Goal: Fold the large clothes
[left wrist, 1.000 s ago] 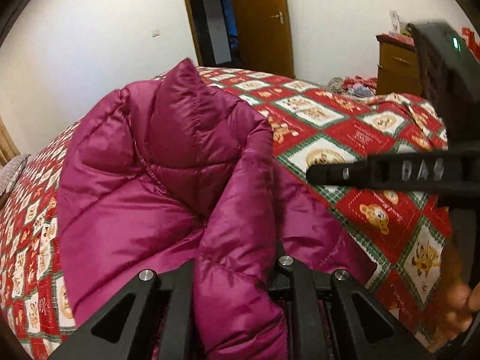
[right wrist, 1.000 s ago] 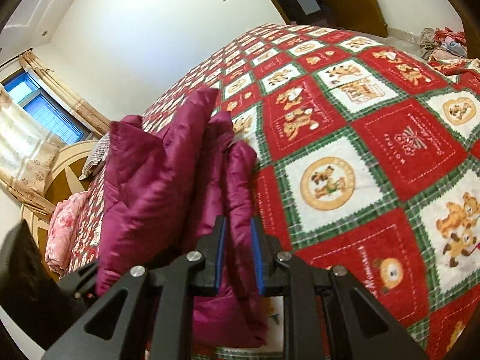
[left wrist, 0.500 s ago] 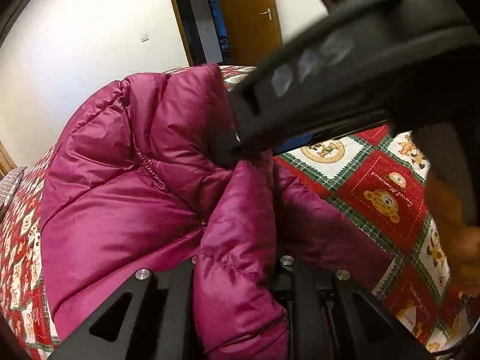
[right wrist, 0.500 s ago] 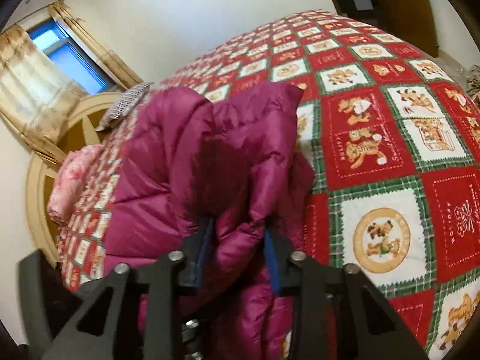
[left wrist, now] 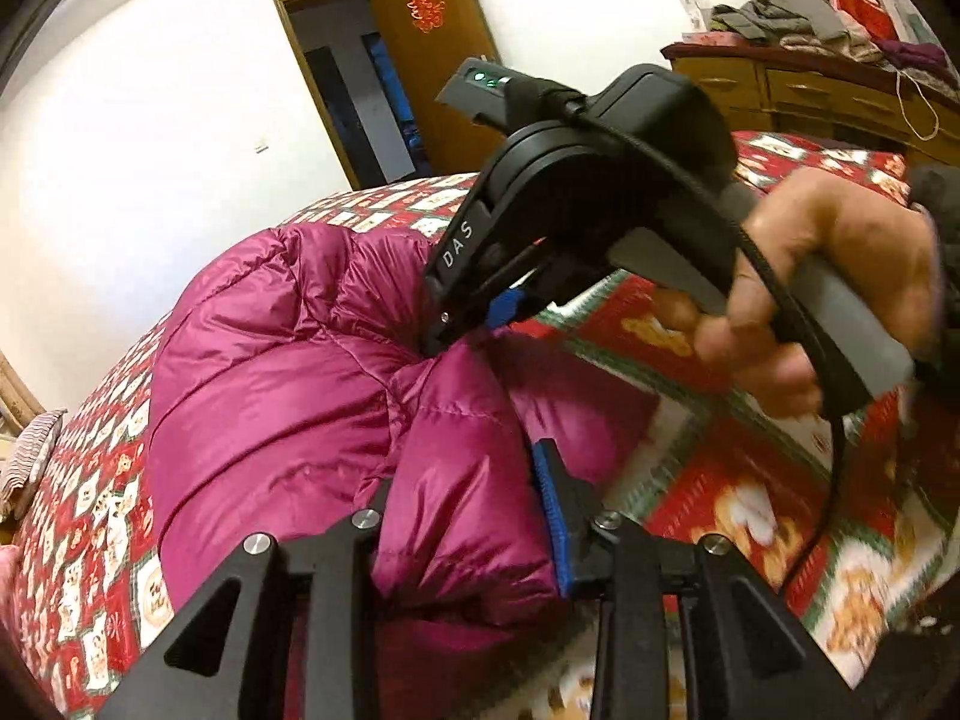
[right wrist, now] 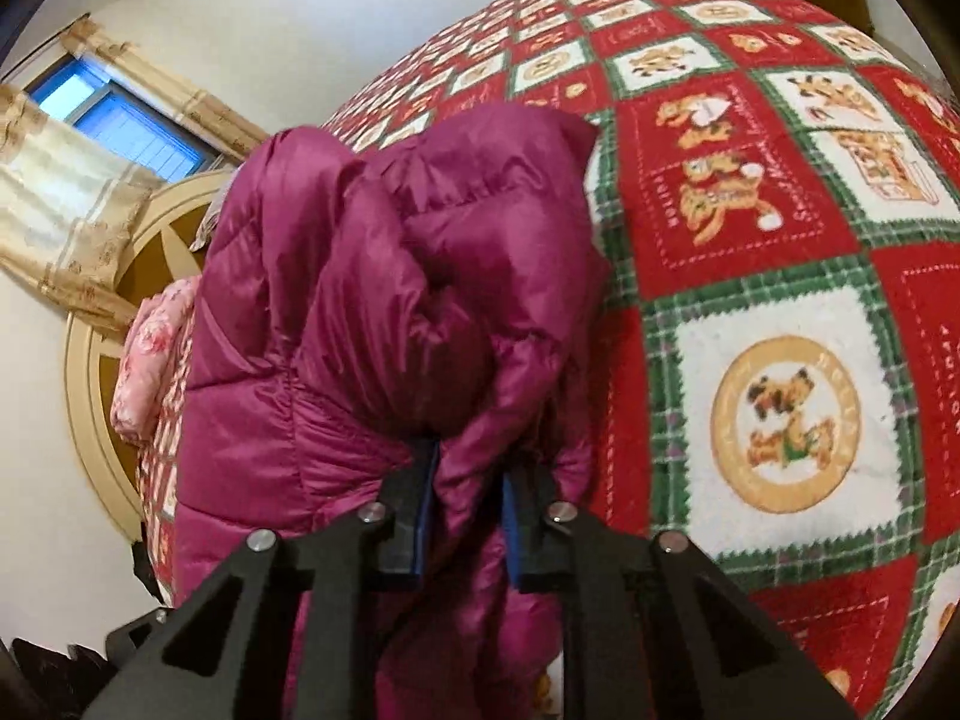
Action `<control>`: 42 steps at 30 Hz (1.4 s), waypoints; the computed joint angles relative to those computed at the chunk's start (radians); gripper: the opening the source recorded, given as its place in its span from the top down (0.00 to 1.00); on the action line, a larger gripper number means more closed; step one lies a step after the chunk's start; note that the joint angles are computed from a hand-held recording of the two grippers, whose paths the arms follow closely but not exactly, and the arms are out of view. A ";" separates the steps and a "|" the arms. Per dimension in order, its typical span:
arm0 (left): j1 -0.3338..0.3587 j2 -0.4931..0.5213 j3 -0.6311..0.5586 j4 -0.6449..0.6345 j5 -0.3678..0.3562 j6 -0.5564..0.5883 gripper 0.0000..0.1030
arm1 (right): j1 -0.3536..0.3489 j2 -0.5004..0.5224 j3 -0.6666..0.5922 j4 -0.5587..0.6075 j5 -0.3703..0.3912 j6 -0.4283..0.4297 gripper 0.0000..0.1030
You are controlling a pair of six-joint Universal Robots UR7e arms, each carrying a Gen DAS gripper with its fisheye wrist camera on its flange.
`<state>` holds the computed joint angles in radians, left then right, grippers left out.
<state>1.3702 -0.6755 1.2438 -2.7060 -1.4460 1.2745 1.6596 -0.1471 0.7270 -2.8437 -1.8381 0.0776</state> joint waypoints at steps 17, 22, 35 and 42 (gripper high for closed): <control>-0.015 -0.048 0.170 -0.131 -0.020 0.170 0.43 | 0.003 0.035 -0.153 0.188 0.001 -0.055 0.82; -0.016 -0.042 0.263 -0.290 -0.055 0.327 0.34 | 0.003 0.046 -0.179 0.209 -0.006 -0.069 0.83; -0.027 -0.045 0.302 -0.278 -0.151 0.457 0.16 | -0.012 -0.150 0.127 0.076 0.067 -0.141 0.60; -0.028 -0.062 0.249 -0.193 -0.163 0.433 0.15 | 0.005 -0.276 0.395 -0.170 0.107 -0.148 0.42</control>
